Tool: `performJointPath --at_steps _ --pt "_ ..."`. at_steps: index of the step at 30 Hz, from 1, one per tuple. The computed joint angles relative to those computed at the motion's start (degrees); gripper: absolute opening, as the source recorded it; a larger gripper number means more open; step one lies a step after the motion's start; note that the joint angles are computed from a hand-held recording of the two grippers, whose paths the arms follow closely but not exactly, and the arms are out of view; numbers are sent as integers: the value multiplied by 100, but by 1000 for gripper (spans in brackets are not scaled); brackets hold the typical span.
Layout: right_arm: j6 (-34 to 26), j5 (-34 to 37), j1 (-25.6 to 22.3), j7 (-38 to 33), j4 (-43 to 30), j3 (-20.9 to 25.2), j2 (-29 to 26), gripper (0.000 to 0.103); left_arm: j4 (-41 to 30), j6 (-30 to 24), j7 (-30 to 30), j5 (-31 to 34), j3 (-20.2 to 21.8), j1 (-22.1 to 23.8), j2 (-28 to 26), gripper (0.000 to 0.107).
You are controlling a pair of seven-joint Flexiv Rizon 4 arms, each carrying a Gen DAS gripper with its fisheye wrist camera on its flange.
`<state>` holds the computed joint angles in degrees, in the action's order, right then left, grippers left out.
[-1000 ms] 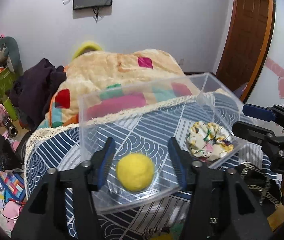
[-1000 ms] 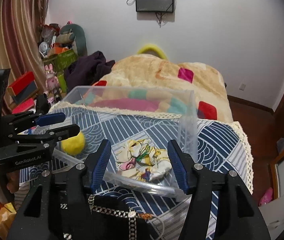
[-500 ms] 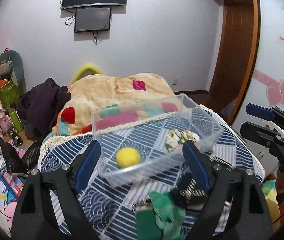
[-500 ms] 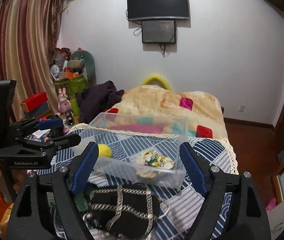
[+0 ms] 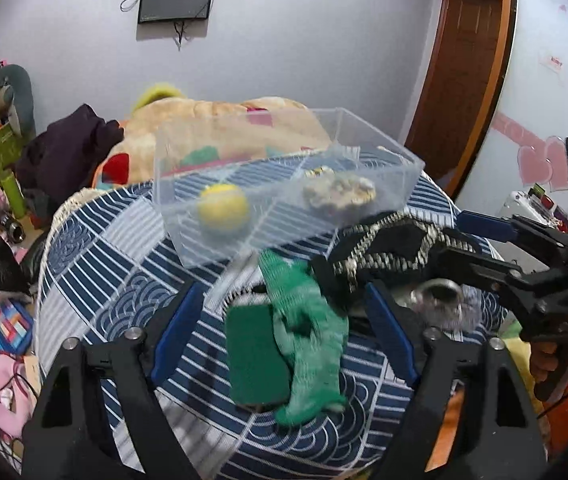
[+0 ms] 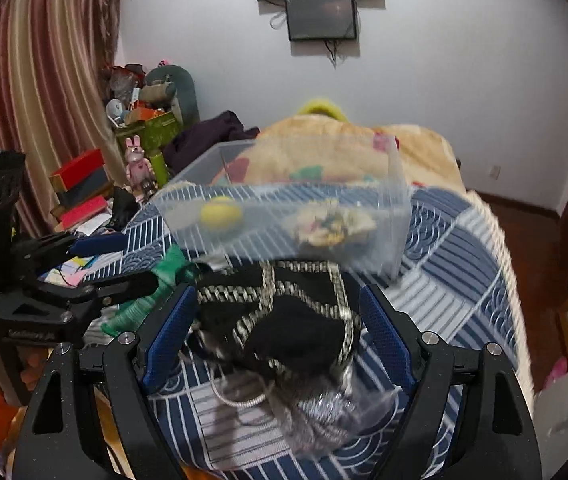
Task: Organize soft objects
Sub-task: 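Grasp the green knit glove with the left tool while the right tool grasps the black chain bag, then carry the glove and black bag into the clear box and open both tools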
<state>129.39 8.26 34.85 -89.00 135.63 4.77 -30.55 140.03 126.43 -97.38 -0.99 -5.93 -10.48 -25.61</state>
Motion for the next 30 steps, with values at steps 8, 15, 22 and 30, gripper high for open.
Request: performJointPath --at_steps 8,15,22,30 --pt "175 -340 -344 252 82 197 -32 46 -161 -122 -157 361 -267 263 -238 39" --pt "480 -277 -308 228 165 211 1 28 -153 -4 -222 437 -281 328 -304 21" --pt "816 16 -155 24 224 199 146 23 -91 106 -531 847 -458 669 -144 18" --pt "1124 492 -7 -259 185 159 357 23 3 302 -551 758 -237 471 200 17"
